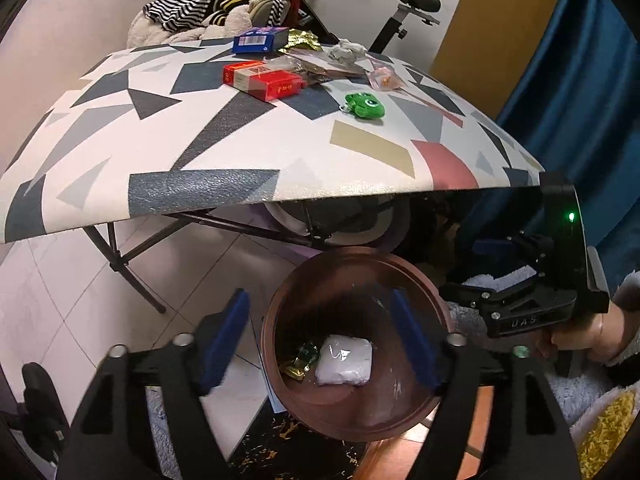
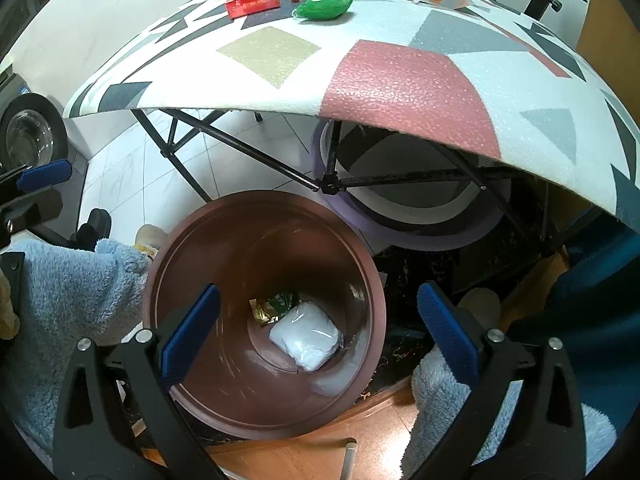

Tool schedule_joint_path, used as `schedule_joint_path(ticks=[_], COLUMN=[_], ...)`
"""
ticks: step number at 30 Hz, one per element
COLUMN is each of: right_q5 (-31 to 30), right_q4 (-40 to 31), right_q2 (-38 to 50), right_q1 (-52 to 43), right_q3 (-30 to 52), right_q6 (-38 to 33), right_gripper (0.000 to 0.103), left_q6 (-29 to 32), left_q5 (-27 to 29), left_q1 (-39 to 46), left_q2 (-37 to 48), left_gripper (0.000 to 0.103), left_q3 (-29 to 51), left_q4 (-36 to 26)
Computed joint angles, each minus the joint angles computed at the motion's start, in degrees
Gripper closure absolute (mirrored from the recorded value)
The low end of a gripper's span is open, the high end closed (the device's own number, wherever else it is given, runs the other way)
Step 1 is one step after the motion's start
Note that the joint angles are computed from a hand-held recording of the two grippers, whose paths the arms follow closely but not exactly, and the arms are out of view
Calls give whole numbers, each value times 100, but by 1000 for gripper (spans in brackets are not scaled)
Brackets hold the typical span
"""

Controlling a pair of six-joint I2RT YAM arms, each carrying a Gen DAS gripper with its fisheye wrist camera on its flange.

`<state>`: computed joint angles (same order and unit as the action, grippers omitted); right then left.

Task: Collect trash
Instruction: 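Lower the green wrapper into the brown bin and open the left gripper, then grasp the green frog toy with the right gripper while the left gripper approaches the red cigarette pack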

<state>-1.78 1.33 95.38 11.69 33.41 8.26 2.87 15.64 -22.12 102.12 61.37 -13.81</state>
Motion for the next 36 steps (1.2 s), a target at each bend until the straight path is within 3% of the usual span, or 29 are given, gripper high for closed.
schedule_joint_path(ticks=[2,8,21,26,32,34,36], right_q5=[-10,12,-38,136,-93,-446,-410], right_q4=[0,21,-7,-276,-528,-581,-629], right_q2=[-5,-11,-478,-731,-737,-569,-358], right_q1=[-16,-20,-116,-74,-377,-587,-655], right_q3=[-3,-10,-98,158,836,1185,1523], right_q6=[-10,-10,33,34,-319,-553,-674], right_gripper=[6,6,6,6,6,6,6], left_q6=[-10,-32,-250,159,518,525,447], left_q5=[-99,-224,-278,-511,-590,-538,-435], left_q1=[-44,-102,235,349,466,496,536], left_q2=[37,86,-31,171,1016,1350,1672], left_gripper=[19,6,6,6,6,6,6], left_q3=[-7,-109,18,848,2736,3373,3958], left_q4=[-2,100,560,239,-667,-998,-1295])
